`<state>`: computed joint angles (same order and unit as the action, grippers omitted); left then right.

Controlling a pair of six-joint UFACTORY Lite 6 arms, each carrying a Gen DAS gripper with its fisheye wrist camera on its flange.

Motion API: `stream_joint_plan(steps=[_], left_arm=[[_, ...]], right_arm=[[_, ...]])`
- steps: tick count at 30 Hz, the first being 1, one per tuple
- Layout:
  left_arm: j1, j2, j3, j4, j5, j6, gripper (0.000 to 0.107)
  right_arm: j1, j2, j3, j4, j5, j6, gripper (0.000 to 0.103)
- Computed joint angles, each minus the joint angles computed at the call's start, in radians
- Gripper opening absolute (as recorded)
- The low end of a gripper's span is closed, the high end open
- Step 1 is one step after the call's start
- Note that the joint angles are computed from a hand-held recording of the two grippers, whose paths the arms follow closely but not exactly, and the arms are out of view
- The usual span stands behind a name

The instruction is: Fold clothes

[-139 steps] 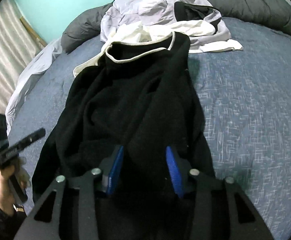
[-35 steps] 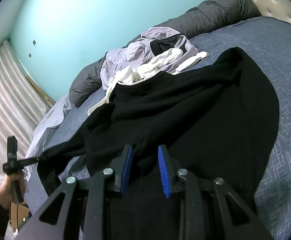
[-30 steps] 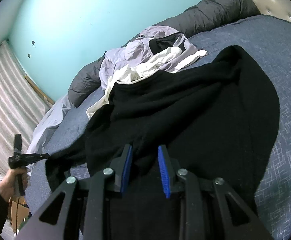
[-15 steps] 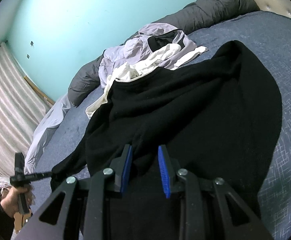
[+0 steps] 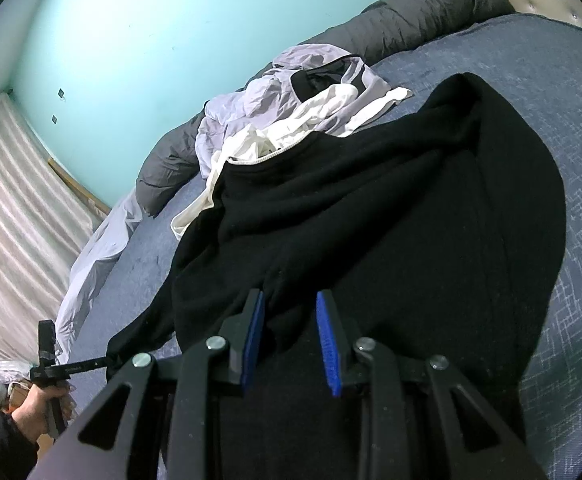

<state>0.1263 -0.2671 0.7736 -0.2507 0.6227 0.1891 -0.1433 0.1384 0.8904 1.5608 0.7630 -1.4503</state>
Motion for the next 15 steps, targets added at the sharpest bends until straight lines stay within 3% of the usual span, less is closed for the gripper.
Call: stream_joint_plan(steps=[6, 11, 15], left_arm=[[0.077, -0.001, 0.187, 0.165, 0.089, -0.031, 0.002], [0.111, 0.110, 0.366, 0.311, 0.156, -0.058, 0.000], [0.138, 0.130, 0.321, 0.262, 0.107, -0.009, 0.000]], right_arm=[[-0.003, -0.002, -0.002, 0.003, 0.001, -0.002, 0.027], [0.008, 0.000, -0.002, 0.004, -0.005, -0.002, 0.027], [0.014, -0.002, -0.004, 0.005, -0.007, -0.006, 0.027]])
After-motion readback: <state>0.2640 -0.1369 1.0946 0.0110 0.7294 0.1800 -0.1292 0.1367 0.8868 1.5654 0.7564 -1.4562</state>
